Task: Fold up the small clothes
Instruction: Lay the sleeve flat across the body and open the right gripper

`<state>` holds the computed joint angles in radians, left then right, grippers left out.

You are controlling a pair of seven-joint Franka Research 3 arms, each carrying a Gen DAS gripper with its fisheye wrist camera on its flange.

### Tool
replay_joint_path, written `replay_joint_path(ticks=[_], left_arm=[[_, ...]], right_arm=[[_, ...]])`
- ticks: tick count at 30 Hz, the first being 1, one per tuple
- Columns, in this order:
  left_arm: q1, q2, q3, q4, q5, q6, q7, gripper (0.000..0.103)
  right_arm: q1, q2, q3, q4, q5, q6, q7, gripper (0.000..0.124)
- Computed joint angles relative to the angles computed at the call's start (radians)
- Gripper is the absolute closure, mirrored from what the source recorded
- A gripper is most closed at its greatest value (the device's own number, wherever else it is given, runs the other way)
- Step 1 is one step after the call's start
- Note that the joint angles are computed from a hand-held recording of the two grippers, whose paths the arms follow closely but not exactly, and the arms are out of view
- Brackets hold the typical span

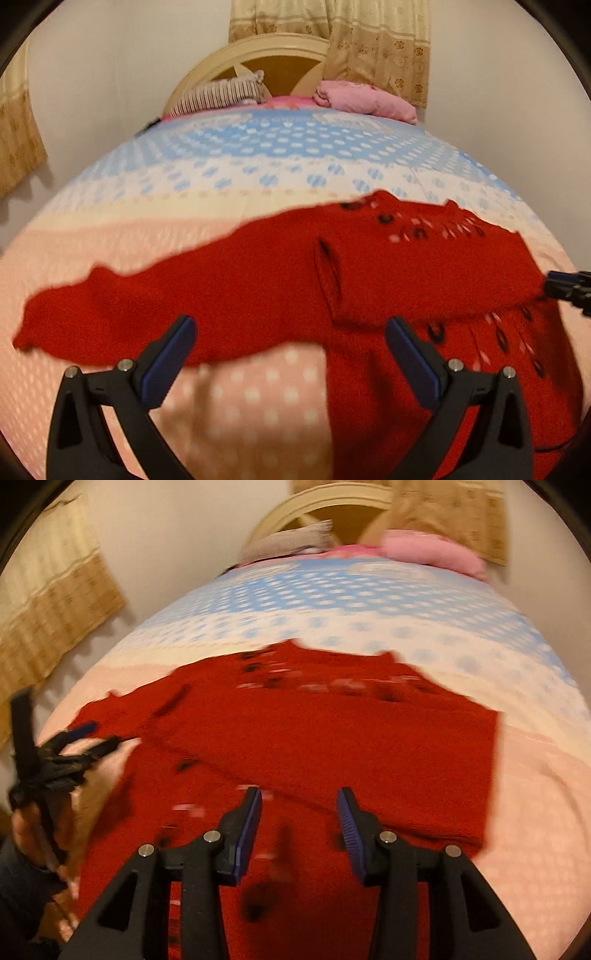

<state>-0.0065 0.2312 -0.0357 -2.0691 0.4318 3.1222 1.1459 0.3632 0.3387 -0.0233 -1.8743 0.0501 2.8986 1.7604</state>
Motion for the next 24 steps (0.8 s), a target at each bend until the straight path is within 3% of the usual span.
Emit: replay_joint_path(ticks=[2,3,6,8,11,13,14,17,20,21,23,24], left_arm=[[-0.066,0.047,0.065,0.069,0.057,-0.035,-0.066,0.000],[-0.072,0.067,0.068,0.095,0.065,-0.053,-0.079,0.000],[-0.091,0.117,0.081,0.155,0.099,-0.106,-0.119,0.000],[-0.074,0.133,0.056,0.169,0.093,-0.130,-0.110,0.000],[-0.069,0.132,0.050,0.166,0.107,-0.135,-0.116,0.000],[-0.076,0.128,0.059,0.158,0.127,-0.120,-0.134,0.000],[-0.077,0.130,0.058,0.158,0.131,-0.122,-0.138,0.000],[-0.087,0.136,0.068,0.166,0.152,-0.136,-0.161,0.000],[-0.092,0.131,0.079,0.159,0.179,-0.114,-0.191,0.000],[-0.093,0.128,0.084,0.153,0.187,-0.103,-0.202,0.000],[-0.074,0.122,0.070,0.142,0.175,-0.095,-0.195,0.000],[-0.060,0.121,0.057,0.138,0.161,-0.092,-0.185,0.000]], right_arm=[[0.024,0.004,-0.066,-0.013,-0.042,0.033,0.079,0.080],[0.014,0.013,-0.072,-0.014,-0.036,0.040,0.095,0.080],[-0.064,0.040,-0.015,-0.011,0.044,0.018,0.048,0.080],[-0.070,0.046,-0.020,-0.024,0.054,0.017,0.041,0.080],[-0.032,0.017,-0.082,-0.060,0.004,0.007,0.100,0.080],[0.051,-0.002,-0.183,-0.066,-0.142,0.000,0.235,0.080],[0.071,-0.017,-0.203,-0.079,-0.185,0.022,0.261,0.080],[0.005,-0.008,-0.111,-0.043,-0.158,0.062,0.202,0.080],[-0.047,0.060,-0.026,0.055,-0.084,0.005,0.097,0.080],[-0.051,0.085,-0.019,0.087,-0.064,-0.030,0.079,0.080],[-0.006,0.125,-0.080,0.134,-0.102,-0.117,0.134,0.080],[0.000,0.127,-0.095,0.125,-0.122,-0.119,0.151,0.082]])
